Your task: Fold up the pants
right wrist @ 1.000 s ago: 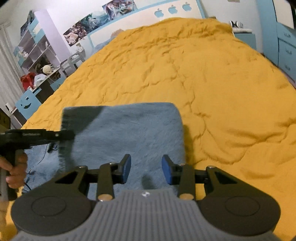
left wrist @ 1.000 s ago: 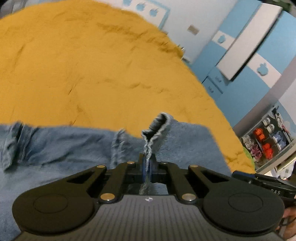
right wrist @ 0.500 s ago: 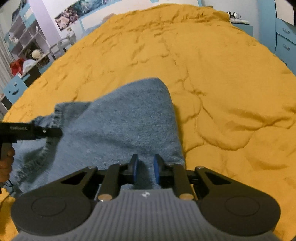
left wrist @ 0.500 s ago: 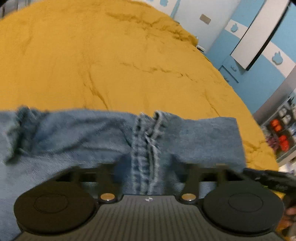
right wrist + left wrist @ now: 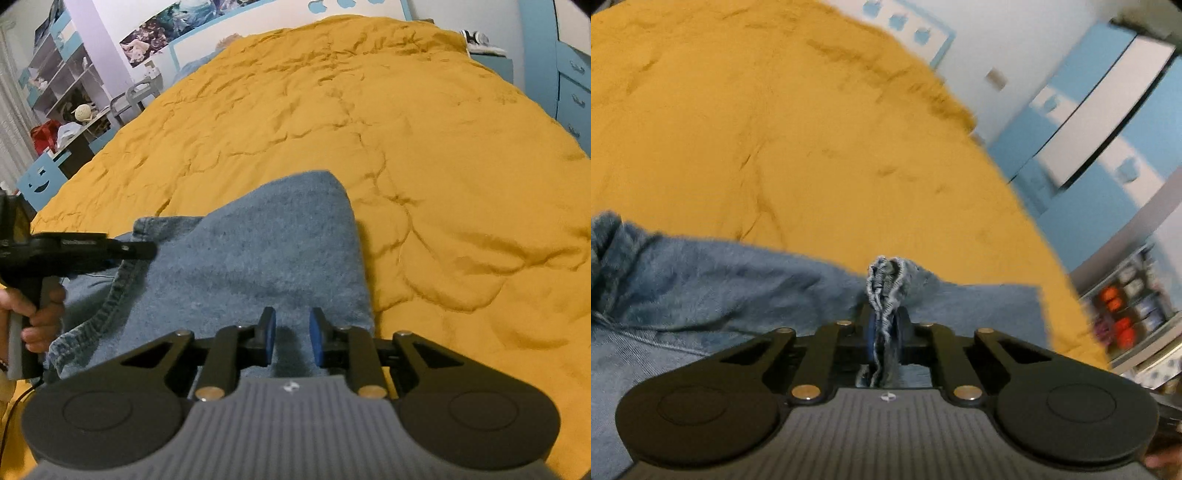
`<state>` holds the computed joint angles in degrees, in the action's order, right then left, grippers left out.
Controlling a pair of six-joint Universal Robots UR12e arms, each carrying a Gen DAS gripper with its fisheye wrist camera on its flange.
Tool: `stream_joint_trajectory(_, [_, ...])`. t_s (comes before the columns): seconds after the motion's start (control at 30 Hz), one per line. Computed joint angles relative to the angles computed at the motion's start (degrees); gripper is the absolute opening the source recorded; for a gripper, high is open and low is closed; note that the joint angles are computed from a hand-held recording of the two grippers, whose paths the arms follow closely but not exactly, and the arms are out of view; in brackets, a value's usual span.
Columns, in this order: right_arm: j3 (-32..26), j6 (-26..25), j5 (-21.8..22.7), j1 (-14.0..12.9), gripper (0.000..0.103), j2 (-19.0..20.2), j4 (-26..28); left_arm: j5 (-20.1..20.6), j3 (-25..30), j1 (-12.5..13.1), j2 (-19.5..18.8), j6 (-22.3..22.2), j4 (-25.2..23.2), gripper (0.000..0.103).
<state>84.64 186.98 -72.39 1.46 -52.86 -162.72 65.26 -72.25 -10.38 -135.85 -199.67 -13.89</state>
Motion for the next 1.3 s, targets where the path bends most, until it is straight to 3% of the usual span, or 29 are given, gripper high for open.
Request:
stream_joint_trajectory(0.07, [-1.10, -1.90, -0.67, 0.09, 0.017, 0.02, 0.46, -1.16, -0.97, 0.32, 1.36, 0.77, 1.27, 0.010])
stream_joint_trajectory(0.13, [-2.85, -3.99, -1.09, 0.20, 0.017, 0.37, 1.42, -1.54, -0.44, 0.63, 2.05, 1.61, -1.65, 0.010])
stream_joint_trajectory(0.23, [-6.78, -7.89, -2.93, 0.76, 0.013, 2.12, 2.49, 1.68, 1.50, 0.32, 1.36, 3.76, -7.56, 0.010])
stream_joint_trajectory(0.33, [-11.80, -9.71, -3.86, 1.14, 0.010, 5.32, 5.11, 1.62, 2.85, 0.56, -0.46, 1.70, -9.82, 0.010])
stream_joint_trajectory(0.43, [-16.57, -9.71, -5.75, 1.57, 0.006, 8.55, 10.82, 1.97, 2.98, 0.64, -1.22, 0.15, -10.28, 0.010])
stream_joint_trajectory(0.47, [-17.34, -9.78, -6.07, 1.66, 0.000, 9.23, 11.71, 2.04, 3.20, 0.68, -1.50, 0.24, -10.49, 0.010])
stream_joint_trajectory(0.53, [-18.58, -9.77, -8.85, 2.03, 0.000, 10.49, 13.23, 2.43, 3.27, 0.67, -1.62, 1.16, -11.22, 0.011])
stream_joint_trajectory(0.7, [-19.95, -5.52, -7.76, 1.43, 0.000, 12.30, 13.93, 3.08, 4.85, 0.39, -2.54, 1.36, -13.37, 0.012])
stream_joint_trajectory(0.8, [-20.15, -5.68, -8.68, 1.69, 0.000, 12.13, 14.38, 4.08, 4.63, 0.11, -1.71, 1.41, -14.65, 0.024])
stream_joint_trajectory(0.9, [-17.42, -5.56, -7.99, 1.44, 0.003, 9.72, 13.07, 4.57, 3.08, -0.10, 0.34, 2.55, -15.09, 0.025])
stream_joint_trajectory(1.03, [-9.72, -6.89, -6.39, 0.97, 0.005, 3.82, 8.32, 6.39, -1.60, -0.71, 4.37, 5.50, -12.01, 0.025])
stream_joint_trajectory(1.13, [-3.33, -7.56, -5.38, 0.81, 0.005, -0.66, 4.67, 5.15, -5.85, -1.23, 7.67, 7.09, -9.32, 0.025])
stream_joint_trajectory(1.3, [5.96, -7.75, -6.95, 1.67, 0.005, -6.03, -0.40, 4.84, -10.57, -2.55, 11.08, 9.91, -8.66, 0.020])
